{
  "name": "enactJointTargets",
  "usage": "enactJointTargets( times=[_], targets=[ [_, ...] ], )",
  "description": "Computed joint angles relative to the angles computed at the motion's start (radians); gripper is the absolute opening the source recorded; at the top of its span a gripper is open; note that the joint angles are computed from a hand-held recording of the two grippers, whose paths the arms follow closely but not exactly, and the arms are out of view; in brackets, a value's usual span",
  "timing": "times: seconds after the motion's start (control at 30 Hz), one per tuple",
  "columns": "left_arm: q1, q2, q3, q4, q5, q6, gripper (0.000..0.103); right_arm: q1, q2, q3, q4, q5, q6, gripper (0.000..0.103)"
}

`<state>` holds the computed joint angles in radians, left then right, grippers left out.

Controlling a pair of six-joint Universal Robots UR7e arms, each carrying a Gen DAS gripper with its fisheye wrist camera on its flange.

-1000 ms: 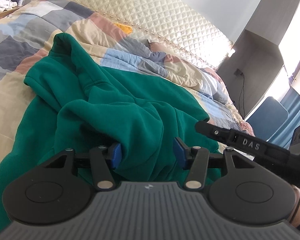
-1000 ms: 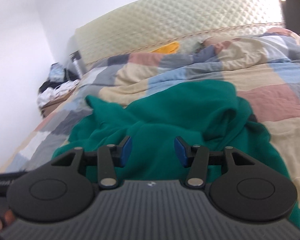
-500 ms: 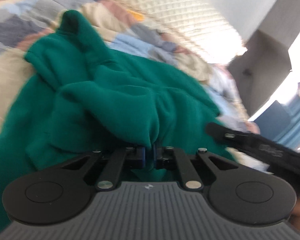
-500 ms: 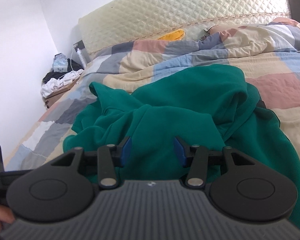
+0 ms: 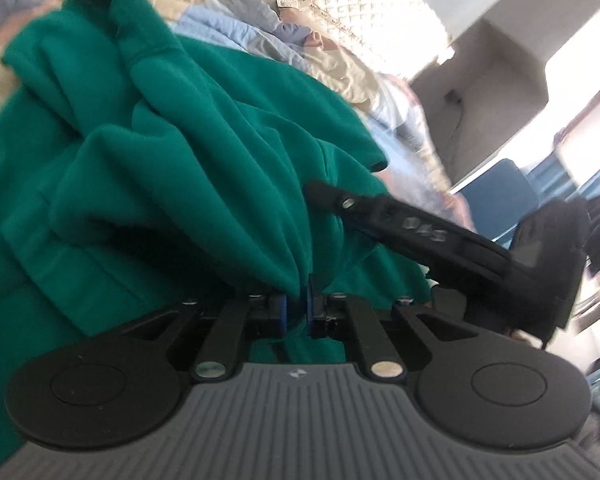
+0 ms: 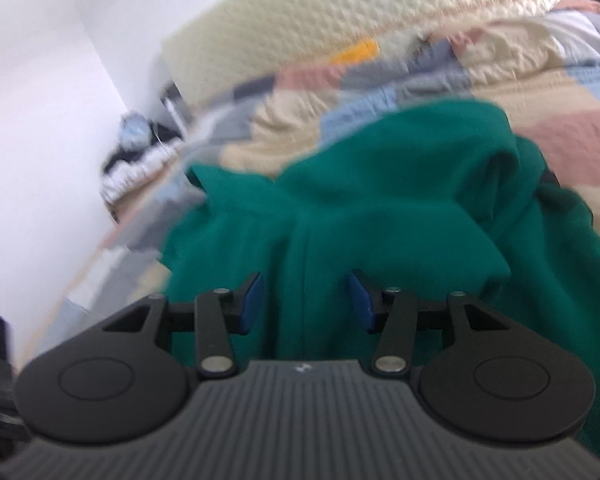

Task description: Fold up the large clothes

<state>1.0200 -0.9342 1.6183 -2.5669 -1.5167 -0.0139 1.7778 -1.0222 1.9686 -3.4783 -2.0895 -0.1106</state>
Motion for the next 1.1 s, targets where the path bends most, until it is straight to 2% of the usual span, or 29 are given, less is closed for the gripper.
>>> enactJointTargets(
  times=[0.07,0.17,0.27,0.37,0.5,0.7,0.77,0.87,1.0,1.1],
  targets=[
    [-0.015,-0.015,0.019,-0.018,0.036,0.028,0.02,-0.011,0.013,-0.008,0.024,-0.026,0.009,0.05],
    [-0.031,-0.048,0.056,-0.049,0.066,0.054,0.043,-0.027,0.02,-0.001,0.009,-0.012,0.015,0.05],
    [-0.052,-0.093,0.11,-0.128,0.104,0.122,0.044,-0.03,0.011,0.003,0.023,-0.004,0.034,0.05],
    [-0.077,-0.111,0.156,-0.273,0.185,0.265,0.045,-0.03,0.005,0.014,0.02,-0.001,0.053,0.05],
    [-0.057,-0.063,0.101,-0.307,0.158,0.229,0.045,-0.031,0.002,0.014,0.026,-0.002,0.051,0.05],
    [-0.041,0.055,-0.008,-0.284,0.174,0.231,0.045,-0.032,-0.002,0.016,0.031,0.0,0.056,0.05],
    [-0.037,0.089,-0.051,-0.215,0.194,0.192,0.045,-0.033,-0.004,0.017,0.032,0.002,0.06,0.05],
    [-0.036,0.132,-0.097,-0.062,0.302,0.181,0.045,-0.033,-0.003,0.014,0.031,0.001,0.061,0.05],
    [-0.012,0.137,-0.109,-0.052,0.27,0.12,0.046,-0.025,0.0,0.012,0.04,-0.024,0.071,0.05],
    [-0.009,0.133,-0.098,-0.078,0.263,0.121,0.046,-0.027,-0.009,0.015,0.055,-0.023,0.069,0.05]
  ],
)
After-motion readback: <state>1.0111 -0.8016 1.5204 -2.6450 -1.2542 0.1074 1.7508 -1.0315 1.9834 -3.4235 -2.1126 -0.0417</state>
